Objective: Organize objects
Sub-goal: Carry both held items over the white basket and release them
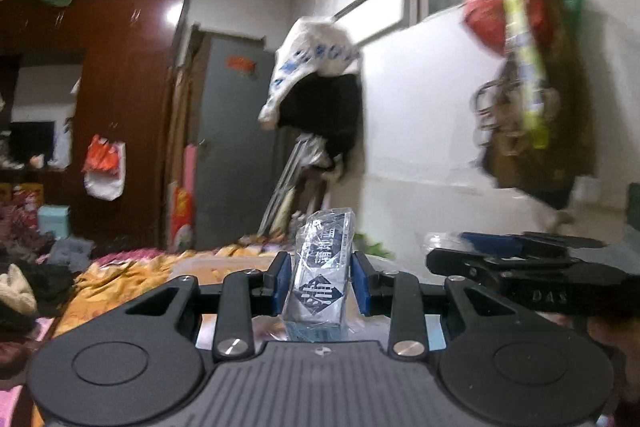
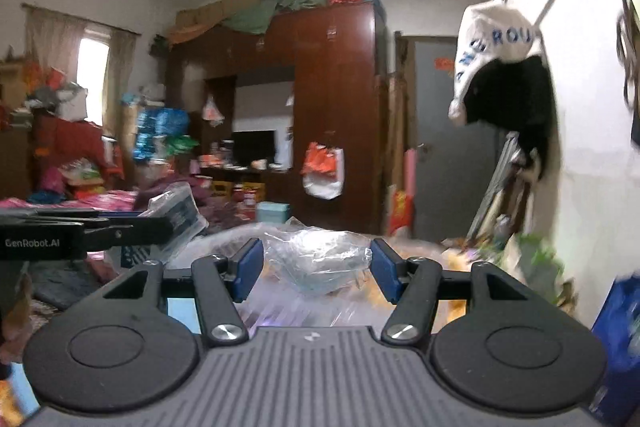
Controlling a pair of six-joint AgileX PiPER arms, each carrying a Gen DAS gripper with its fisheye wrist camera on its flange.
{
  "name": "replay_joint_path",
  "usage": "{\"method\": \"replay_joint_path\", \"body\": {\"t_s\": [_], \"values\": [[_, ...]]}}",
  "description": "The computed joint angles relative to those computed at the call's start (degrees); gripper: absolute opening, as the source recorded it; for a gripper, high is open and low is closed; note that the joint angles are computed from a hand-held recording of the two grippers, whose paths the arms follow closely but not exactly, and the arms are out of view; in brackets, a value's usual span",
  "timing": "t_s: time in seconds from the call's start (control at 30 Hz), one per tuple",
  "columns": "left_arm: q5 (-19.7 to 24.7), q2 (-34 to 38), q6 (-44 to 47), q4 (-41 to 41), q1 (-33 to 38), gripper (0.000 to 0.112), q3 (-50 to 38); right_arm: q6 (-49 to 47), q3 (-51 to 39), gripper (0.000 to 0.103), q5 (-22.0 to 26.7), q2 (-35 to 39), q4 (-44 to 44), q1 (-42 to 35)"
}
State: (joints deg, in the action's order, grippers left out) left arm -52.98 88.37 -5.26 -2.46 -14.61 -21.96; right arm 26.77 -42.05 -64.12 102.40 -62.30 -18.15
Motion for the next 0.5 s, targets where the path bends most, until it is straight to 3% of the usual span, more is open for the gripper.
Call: {"method": "replay_joint_path", "body": {"t_s": [0.1, 0.13, 0.2, 0.23, 0.27, 0.3, 0.37, 0.5], "values": [[14.7, 3.7, -5.4, 4.3, 3.9, 0.037, -12.3, 5.4, -8.7, 0.062, 10.5, 2.3, 2.6, 6.4], [17.1, 5.3, -8.4, 7.0, 5.2, 0.038, -14.8, 7.1, -10.7, 0.062, 11.8, 3.6, 1.6, 7.0], [18.5, 9.1, -9.9, 6.0, 6.1, 0.051, -18.8, 7.7, -13.8, 0.068, 14.9, 5.8, 1.3, 9.2], [20.9, 10.4, -8.2, 3.5, 5.7, 0.062, -20.9, 5.6, -14.6, 0.081, 17.3, 6.5, 3.2, 10.6], [22.4, 11.1, -6.2, 1.1, 5.3, 0.063, -21.9, 1.9, -14.3, 0.089, 19.2, 6.8, 6.9, 12.0], [21.6, 11.1, -4.2, -1.3, 4.8, 0.063, -21.3, 0.2, -13.6, 0.091, 19.3, 6.7, 8.6, 12.2], [15.3, 9.3, -3.9, -0.7, 4.6, 0.063, -15.8, 2.8, -11.6, 0.097, 16.2, 5.9, 5.2, 9.6], [1.9, 4.2, -4.6, 2.0, 2.8, 0.075, -1.5, 6.7, -5.3, 0.103, 3.8, 4.9, -6.3, -0.2]]}}
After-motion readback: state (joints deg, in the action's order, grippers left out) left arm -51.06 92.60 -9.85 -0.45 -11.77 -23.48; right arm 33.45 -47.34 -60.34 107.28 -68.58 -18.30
